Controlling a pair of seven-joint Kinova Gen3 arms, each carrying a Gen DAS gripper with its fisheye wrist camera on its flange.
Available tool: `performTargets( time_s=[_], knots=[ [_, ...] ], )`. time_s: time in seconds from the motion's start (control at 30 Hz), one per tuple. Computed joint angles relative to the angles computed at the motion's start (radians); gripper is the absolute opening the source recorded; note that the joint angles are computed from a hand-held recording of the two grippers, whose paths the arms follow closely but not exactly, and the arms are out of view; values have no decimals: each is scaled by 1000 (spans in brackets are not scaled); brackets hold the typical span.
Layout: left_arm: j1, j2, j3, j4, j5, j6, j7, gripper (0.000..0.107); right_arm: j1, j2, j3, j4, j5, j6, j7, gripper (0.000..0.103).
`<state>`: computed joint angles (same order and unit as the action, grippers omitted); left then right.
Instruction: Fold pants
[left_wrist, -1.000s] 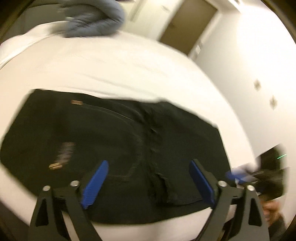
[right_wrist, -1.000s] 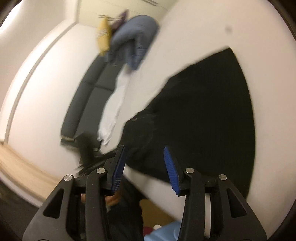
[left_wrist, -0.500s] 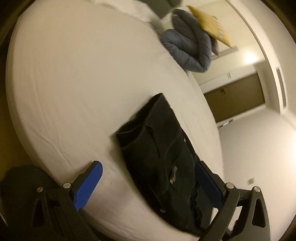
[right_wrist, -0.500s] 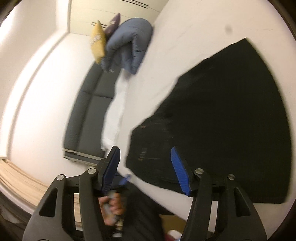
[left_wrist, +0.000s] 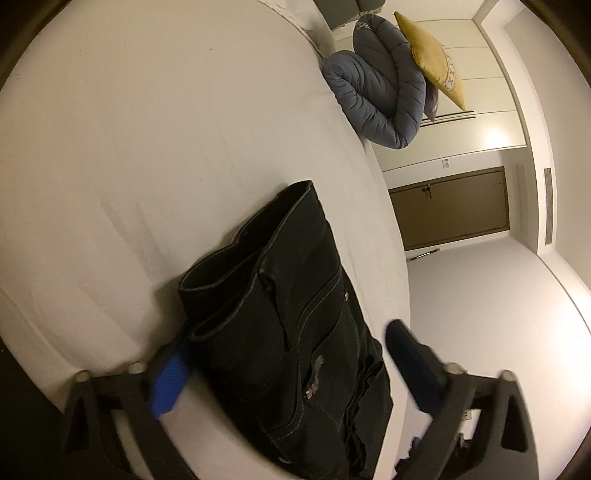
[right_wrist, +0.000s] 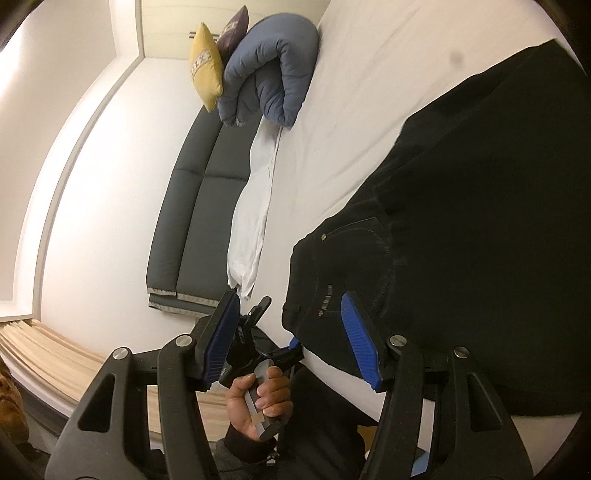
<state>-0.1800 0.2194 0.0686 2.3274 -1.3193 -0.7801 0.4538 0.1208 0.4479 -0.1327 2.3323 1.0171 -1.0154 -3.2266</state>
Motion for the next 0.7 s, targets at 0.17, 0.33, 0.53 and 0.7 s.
performTargets(
  time_s=[0.17,0.33,0.53,0.7],
  knots=[
    [3,47,9,-42,-48,-6,69,22,-20,50,-8,-108,95,99,-139,57],
    [34,-9,11,-45,-59,49,66,18,-40,102,5,-227,198,160,-274,57],
    [80,-54,13,-59,-62,115,80,17,-78,209,34,-310,267,238,-365,51],
    [131,-98,20,-98,-129,193,139,17,-70,195,31,-291,256,230,-332,48]
  ],
)
